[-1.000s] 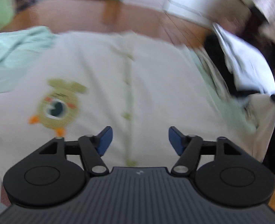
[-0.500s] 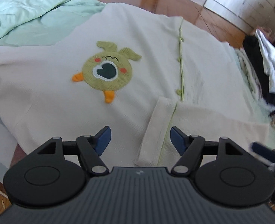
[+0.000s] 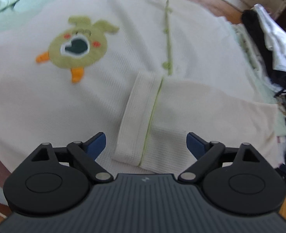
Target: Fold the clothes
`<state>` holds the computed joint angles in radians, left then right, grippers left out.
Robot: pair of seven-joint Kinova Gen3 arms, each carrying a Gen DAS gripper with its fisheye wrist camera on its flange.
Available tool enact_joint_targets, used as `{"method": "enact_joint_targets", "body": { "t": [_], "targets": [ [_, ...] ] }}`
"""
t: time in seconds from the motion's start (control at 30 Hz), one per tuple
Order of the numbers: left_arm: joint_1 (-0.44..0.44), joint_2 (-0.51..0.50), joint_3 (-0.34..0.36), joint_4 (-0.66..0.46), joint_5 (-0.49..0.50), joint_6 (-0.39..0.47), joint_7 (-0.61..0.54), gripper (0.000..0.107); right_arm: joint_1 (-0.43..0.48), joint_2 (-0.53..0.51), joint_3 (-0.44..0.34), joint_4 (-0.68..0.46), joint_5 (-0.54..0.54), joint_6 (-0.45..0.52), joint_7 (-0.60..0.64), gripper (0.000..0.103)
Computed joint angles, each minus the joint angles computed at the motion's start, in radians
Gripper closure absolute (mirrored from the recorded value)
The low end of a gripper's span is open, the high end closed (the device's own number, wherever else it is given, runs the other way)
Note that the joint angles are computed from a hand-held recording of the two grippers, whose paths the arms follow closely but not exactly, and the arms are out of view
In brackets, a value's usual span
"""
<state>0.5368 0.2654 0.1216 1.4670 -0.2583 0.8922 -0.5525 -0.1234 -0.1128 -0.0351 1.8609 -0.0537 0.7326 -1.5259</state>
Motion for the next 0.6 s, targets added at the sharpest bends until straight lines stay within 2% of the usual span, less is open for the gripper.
{"method": "enact_joint_targets", "body": {
  "t": [0.07, 0.17, 0.23, 0.27, 0.3, 0.37, 0.43, 0.47, 0.5, 0.57, 0.6],
  "targets": [
    [-0.011, 0.009, -0.007, 0.011, 0.03, -0.024, 0.016, 0.017, -0.004, -0.004, 0.019, 0.01, -0.022, 0.013, 0.038, 0.057],
    [-0.014, -0.018, -0.012, 0.077, 0.023, -0.135, 0.052, 0.017, 0.007, -0.009, -0.006, 0.051, 0.018, -0.022, 0.004, 0.057],
    [-0.014, -0.032, -0.016, 0.108, 0.018, -0.192, 0.066, 0.025, 0.008, -0.016, -0.008, 0.07, 0.02, -0.039, -0.024, 0.057],
    [-0.017, -0.031, -0.008, 0.109, 0.009, -0.197, 0.048, 0.046, 0.008, -0.02, 0.0, 0.078, 0.003, -0.048, -0.027, 0.057],
    [-0.017, -0.026, -0.007, 0.1, 0.016, -0.185, 0.016, 0.072, 0.008, -0.022, 0.006, 0.083, -0.012, -0.054, -0.025, 0.056],
    [-0.024, -0.018, 0.014, 0.092, -0.004, -0.174, -0.004, 0.09, 0.009, -0.026, 0.019, 0.094, -0.043, -0.068, -0.02, 0.055],
    [0.006, -0.035, -0.016, 0.116, -0.026, -0.208, 0.042, 0.09, 0.01, -0.029, 0.03, 0.104, -0.075, -0.081, -0.015, 0.055],
    [0.014, -0.033, -0.019, 0.115, -0.041, -0.207, 0.061, 0.086, 0.016, -0.03, 0.033, 0.109, -0.098, -0.087, -0.004, 0.055],
    [0.022, -0.03, -0.02, 0.11, -0.054, -0.2, 0.078, 0.072, 0.004, -0.033, 0.052, 0.113, -0.126, -0.087, 0.023, 0.055],
    [0.021, -0.021, -0.015, 0.099, -0.055, -0.187, 0.08, 0.052, 0.008, -0.034, 0.055, 0.119, -0.146, -0.095, 0.041, 0.055],
    [0.017, -0.016, -0.011, 0.093, -0.048, -0.18, 0.072, 0.053, 0.01, -0.035, 0.054, 0.121, -0.152, -0.098, 0.04, 0.055]
  ]
}}
